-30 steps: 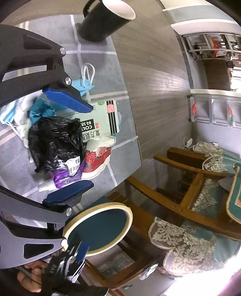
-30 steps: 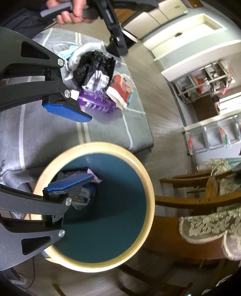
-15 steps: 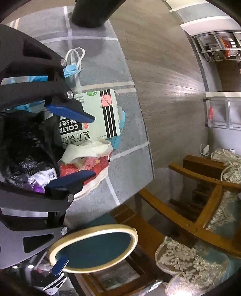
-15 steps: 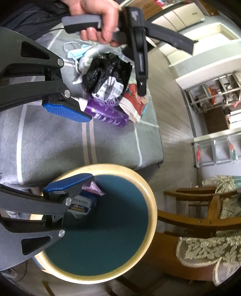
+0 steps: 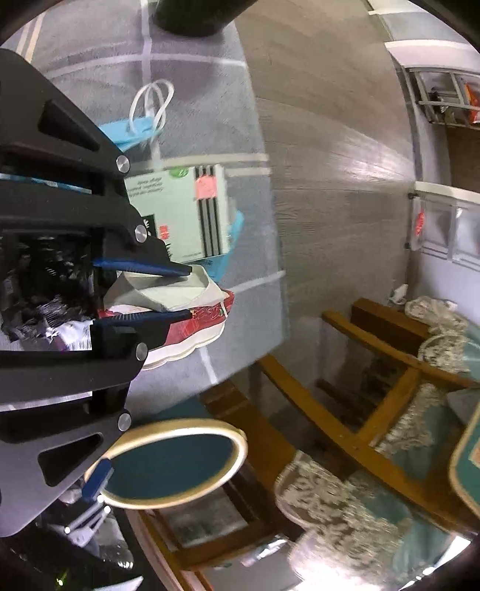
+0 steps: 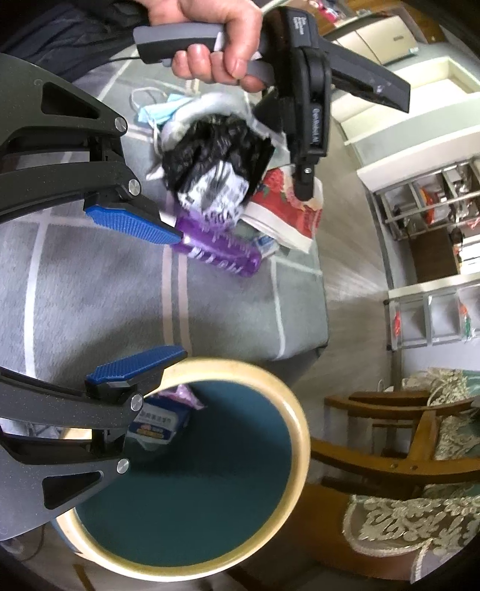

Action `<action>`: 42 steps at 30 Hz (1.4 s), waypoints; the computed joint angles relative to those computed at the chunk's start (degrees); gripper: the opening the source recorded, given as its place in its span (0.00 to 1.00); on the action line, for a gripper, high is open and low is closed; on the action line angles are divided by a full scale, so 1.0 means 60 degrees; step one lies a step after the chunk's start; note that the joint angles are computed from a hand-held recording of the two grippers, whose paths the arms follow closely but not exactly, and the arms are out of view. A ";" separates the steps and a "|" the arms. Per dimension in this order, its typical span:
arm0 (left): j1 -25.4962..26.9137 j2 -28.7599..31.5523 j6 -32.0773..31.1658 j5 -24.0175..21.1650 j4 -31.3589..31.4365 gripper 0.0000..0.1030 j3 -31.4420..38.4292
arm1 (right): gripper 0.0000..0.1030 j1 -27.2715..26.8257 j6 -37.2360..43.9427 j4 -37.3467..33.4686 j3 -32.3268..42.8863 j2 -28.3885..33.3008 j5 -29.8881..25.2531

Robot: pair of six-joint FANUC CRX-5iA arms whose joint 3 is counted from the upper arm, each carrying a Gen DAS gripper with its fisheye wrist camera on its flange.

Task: Collect trash
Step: 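Grasp the white-red wrapper with the left tool while the right tool grasps the black bag, then carry both items over the bin and open both tools to drop them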

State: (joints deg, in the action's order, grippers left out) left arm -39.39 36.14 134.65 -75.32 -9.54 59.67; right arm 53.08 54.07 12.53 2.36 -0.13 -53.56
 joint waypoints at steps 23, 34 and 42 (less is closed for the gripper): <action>-0.0741 -0.3279 0.3239 0.0802 -0.2768 0.17 -0.3328 | 0.60 0.0665 0.2425 -0.1652 0.2579 0.1881 -0.0423; -0.1015 -0.3491 0.3870 0.0980 -0.3317 0.17 -0.3588 | 0.26 0.0442 0.2869 -0.2388 0.2315 0.1311 -0.0138; -0.1353 -0.3621 0.4103 0.0902 -0.3801 0.17 -0.3678 | 0.25 0.0270 0.2794 -0.2380 0.1921 0.0479 0.0376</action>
State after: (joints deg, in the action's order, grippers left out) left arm -47.51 14.41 159.27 -69.91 -32.35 37.61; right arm 54.70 70.83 -1.75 13.89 2.75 -51.30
